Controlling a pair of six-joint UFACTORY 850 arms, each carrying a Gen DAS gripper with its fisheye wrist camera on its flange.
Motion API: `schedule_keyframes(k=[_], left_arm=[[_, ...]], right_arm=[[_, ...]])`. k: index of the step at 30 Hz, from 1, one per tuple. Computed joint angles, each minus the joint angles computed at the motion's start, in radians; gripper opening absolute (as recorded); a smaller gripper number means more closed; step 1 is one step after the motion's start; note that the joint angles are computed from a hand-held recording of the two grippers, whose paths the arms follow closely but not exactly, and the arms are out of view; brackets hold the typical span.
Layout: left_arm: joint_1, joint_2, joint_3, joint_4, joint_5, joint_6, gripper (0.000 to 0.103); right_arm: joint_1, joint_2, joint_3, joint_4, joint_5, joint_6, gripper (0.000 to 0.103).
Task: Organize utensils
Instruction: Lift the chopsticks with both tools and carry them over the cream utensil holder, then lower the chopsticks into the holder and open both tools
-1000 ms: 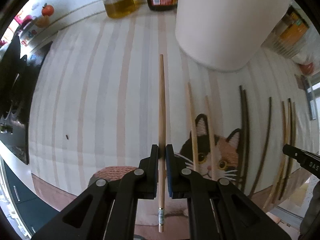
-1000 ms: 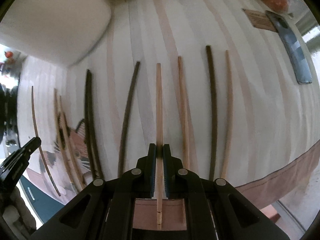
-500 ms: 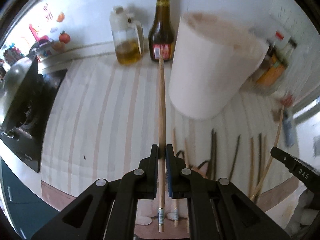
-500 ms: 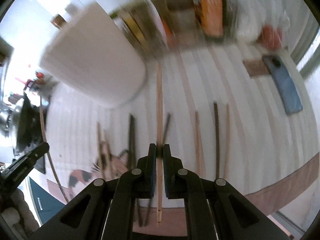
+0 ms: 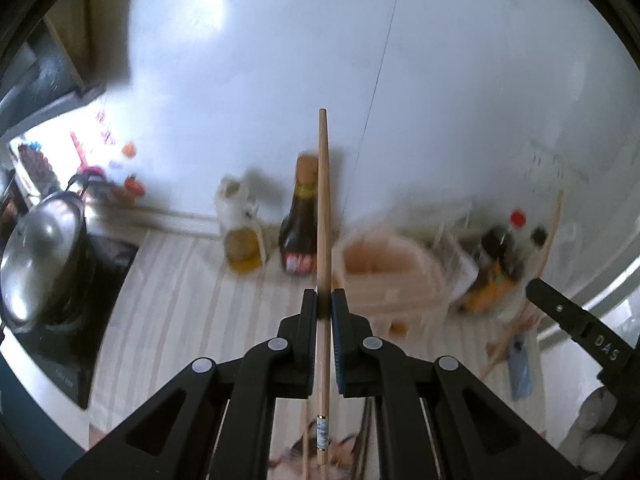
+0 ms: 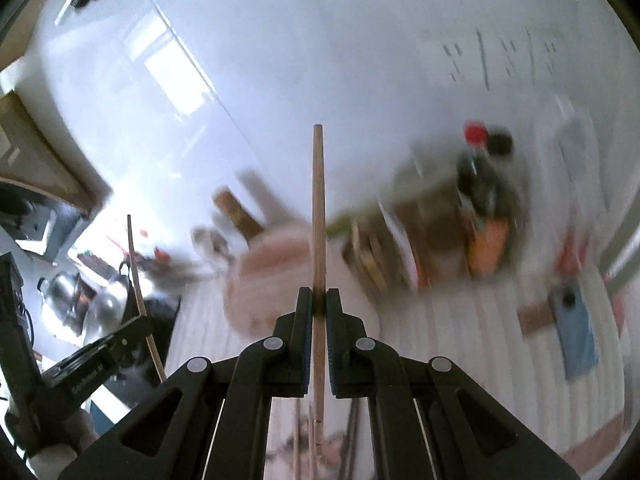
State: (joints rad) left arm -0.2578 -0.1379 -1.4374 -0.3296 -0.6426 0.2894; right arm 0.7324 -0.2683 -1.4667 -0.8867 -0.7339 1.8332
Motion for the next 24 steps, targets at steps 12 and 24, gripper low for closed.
schedule_keyframes(k=[12,24], left_arm=[[-0.04,-0.249,-0.349,0.006,-0.009,-0.067,0.005],[-0.063,-0.418,-0.469,-0.056,-0.008,-0.028,0.005]], right_arm=[[-0.124,-0.171,-0.273,-0.142,0.002,-0.062,0.006],[-0.167,-0.267,-0.313,-0.248,0.046,-0.002,0.007]])
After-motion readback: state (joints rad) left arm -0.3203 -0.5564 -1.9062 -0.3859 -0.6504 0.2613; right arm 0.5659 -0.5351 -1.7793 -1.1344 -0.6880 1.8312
